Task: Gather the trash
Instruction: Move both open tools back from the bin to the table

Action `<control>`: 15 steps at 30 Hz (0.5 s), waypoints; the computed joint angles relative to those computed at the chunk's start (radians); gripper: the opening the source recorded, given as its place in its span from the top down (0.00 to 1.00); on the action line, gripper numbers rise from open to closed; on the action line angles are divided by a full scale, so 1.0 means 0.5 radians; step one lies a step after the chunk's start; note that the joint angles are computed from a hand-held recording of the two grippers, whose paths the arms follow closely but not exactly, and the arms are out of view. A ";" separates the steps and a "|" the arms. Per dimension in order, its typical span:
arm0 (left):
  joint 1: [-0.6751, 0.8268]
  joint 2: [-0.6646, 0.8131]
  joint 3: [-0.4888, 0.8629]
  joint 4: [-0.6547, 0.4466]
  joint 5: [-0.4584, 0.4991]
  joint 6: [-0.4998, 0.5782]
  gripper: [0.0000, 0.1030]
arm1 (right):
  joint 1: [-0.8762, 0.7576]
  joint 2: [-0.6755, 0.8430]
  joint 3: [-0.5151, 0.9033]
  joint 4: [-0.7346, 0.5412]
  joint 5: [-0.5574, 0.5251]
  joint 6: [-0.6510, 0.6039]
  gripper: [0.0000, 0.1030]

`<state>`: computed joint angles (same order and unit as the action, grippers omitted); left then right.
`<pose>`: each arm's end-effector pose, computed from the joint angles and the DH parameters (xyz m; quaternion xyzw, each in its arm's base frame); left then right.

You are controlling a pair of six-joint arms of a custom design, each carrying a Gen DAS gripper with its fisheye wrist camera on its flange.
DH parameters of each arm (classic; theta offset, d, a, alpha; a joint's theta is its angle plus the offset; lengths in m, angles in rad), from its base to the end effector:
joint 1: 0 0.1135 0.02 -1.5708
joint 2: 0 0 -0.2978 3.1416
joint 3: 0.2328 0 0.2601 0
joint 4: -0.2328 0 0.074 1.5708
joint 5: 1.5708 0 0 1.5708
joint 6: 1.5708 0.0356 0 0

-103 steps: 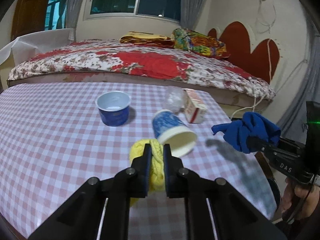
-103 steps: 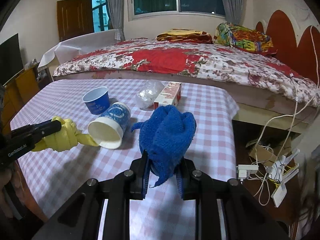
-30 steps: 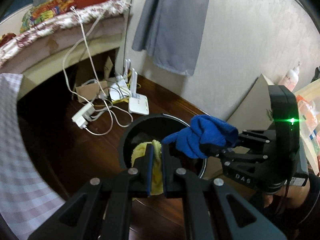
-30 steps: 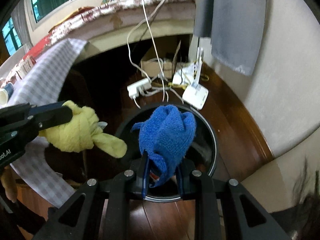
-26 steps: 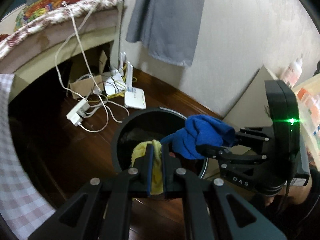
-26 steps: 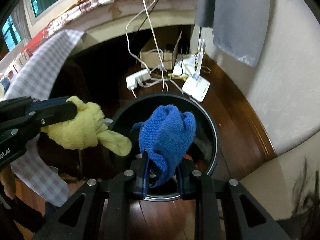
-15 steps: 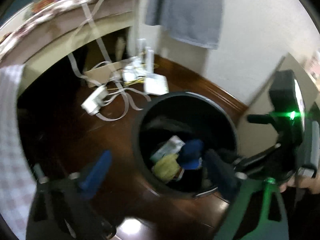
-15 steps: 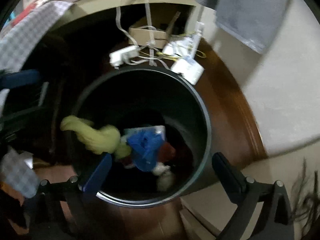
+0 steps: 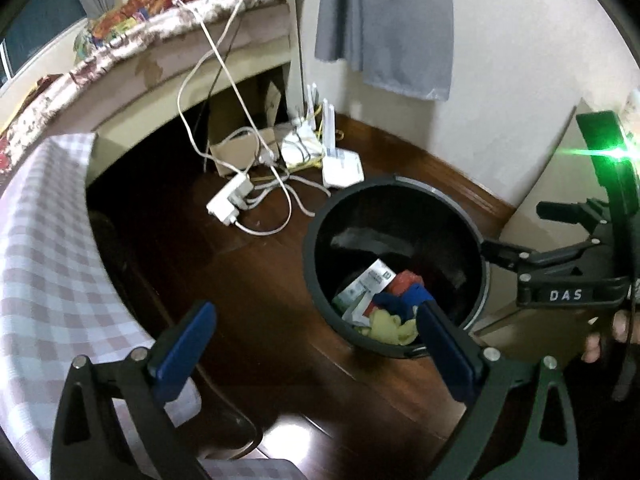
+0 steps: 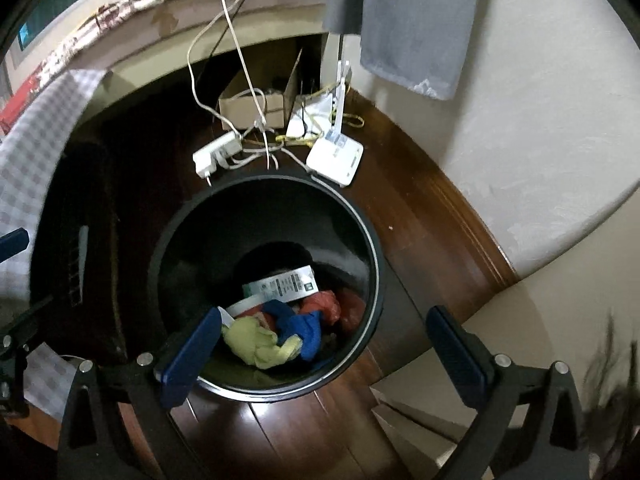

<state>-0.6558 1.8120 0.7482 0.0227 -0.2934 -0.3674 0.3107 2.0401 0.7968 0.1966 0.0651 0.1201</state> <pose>0.2608 -0.1876 0.1173 0.0993 0.9504 -0.0038 0.2949 0.3318 0.1041 0.0639 -0.0835 0.9618 0.0246 0.2597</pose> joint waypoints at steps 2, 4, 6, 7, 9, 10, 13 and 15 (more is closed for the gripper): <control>0.006 -0.056 -0.024 -0.006 -0.012 -0.018 0.02 | 0.021 -0.077 -0.037 -0.002 0.008 0.019 0.00; 0.008 -0.117 -0.047 -0.020 -0.038 -0.044 0.02 | 0.046 -0.182 -0.090 -0.006 0.008 0.028 0.00; 0.007 -0.200 -0.087 -0.037 -0.073 -0.064 0.02 | 0.084 -0.264 -0.126 -0.014 0.029 0.037 0.00; 0.008 -0.229 -0.107 -0.028 -0.087 -0.068 0.02 | 0.102 -0.296 -0.137 -0.017 0.035 0.035 0.00; 0.007 -0.297 -0.142 -0.031 -0.114 -0.072 0.02 | 0.136 -0.351 -0.158 -0.015 0.052 0.038 0.00; 0.008 -0.316 -0.153 -0.031 -0.128 -0.072 0.02 | 0.148 -0.367 -0.161 -0.016 0.056 0.043 0.00; 0.021 -0.409 -0.195 -0.053 -0.150 -0.076 0.02 | 0.191 -0.433 -0.166 -0.039 0.075 0.068 0.00; 0.035 -0.470 -0.223 -0.060 -0.157 -0.083 0.02 | 0.213 -0.461 -0.168 -0.052 0.089 0.080 0.00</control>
<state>-0.6383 1.5770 0.6369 -0.0070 -0.3717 -0.4088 0.4173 1.8095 0.7128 0.1706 0.1097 0.1599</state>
